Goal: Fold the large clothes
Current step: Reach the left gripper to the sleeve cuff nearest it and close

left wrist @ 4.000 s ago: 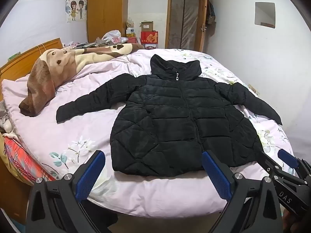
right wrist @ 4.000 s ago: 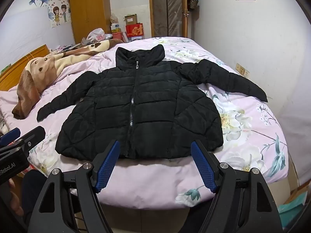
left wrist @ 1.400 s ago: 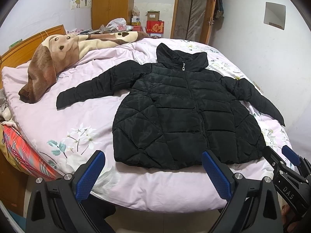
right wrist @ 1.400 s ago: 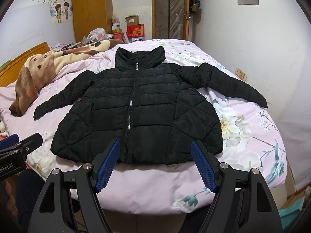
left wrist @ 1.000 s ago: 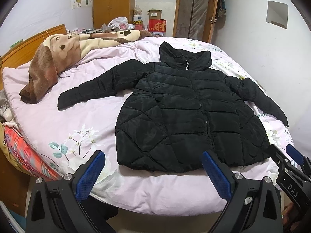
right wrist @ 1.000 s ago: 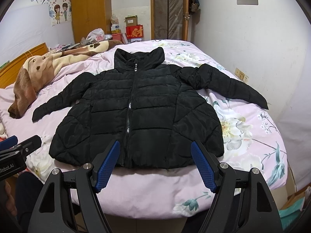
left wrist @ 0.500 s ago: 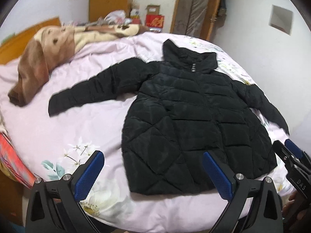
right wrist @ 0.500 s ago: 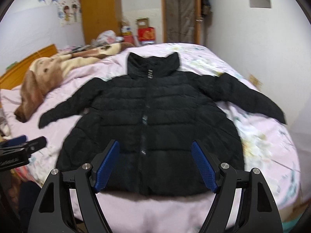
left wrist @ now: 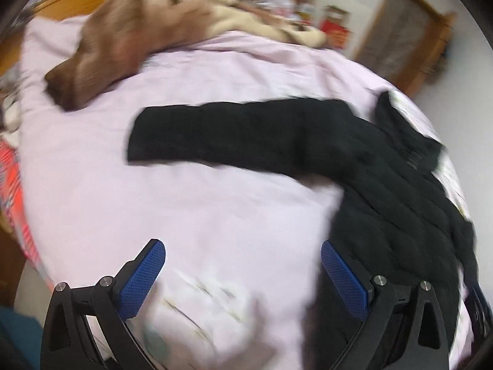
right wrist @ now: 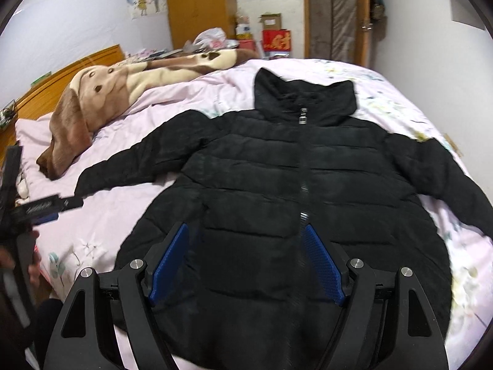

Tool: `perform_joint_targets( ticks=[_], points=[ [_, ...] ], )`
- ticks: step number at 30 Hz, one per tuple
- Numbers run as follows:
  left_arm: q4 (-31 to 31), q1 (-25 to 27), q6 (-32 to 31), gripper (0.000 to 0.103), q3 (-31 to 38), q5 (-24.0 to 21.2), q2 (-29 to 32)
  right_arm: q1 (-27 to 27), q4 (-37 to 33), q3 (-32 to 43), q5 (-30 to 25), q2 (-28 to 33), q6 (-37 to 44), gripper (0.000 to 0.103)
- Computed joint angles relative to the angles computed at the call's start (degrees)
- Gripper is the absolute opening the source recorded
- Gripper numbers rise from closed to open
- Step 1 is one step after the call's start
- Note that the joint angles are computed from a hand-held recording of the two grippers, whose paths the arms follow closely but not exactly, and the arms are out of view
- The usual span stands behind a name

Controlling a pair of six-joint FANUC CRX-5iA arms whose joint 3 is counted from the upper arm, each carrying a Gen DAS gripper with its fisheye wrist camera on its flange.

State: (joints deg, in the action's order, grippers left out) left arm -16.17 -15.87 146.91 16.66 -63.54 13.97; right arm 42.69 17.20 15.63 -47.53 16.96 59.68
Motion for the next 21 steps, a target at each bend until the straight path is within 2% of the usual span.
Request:
perform_joint_targets(
  ticks=[4, 7, 12, 16, 18, 19, 21],
  points=[
    [4.77, 6.31, 4.02, 0.102, -4.61, 5.94, -0.70, 0.30, -1.96, 4.54, -1.35, 3.84, 3.89, 0.077],
    [3.82, 8.52, 6.48, 0.102, -4.47, 7.37, 0.53, 0.31, -3.43, 7.00, -2.32, 5.91, 5.96, 0.077],
    [5.13, 11.19, 7.69, 0.102, -2.28, 6.27, 4.58, 0.07, -5.58, 11.19, -4.42, 9.26, 8.55, 0.077],
    [8.77, 13.71, 10.58, 0.102, -3.66, 10.94, 6.86, 0.12, -6.75, 13.70, -5.24, 11.23, 10.41, 0.077],
    [7.04, 13.63, 13.85, 0.100, -2.79, 10.59, 7.75, 0.13, -7.08, 14.59, -5.54, 11.93, 11.12, 0.077],
    [6.92, 13.87, 15.27, 0.099, -3.25, 12.08, 7.82, 0.05, -7.36, 14.98, -5.65, 12.23, 11.60, 0.077],
    [6.76, 14.17, 15.98, 0.099, -2.39, 12.25, 8.92, 0.06, -7.19, 15.47, -5.75, 12.79, 11.69, 0.077]
  ],
)
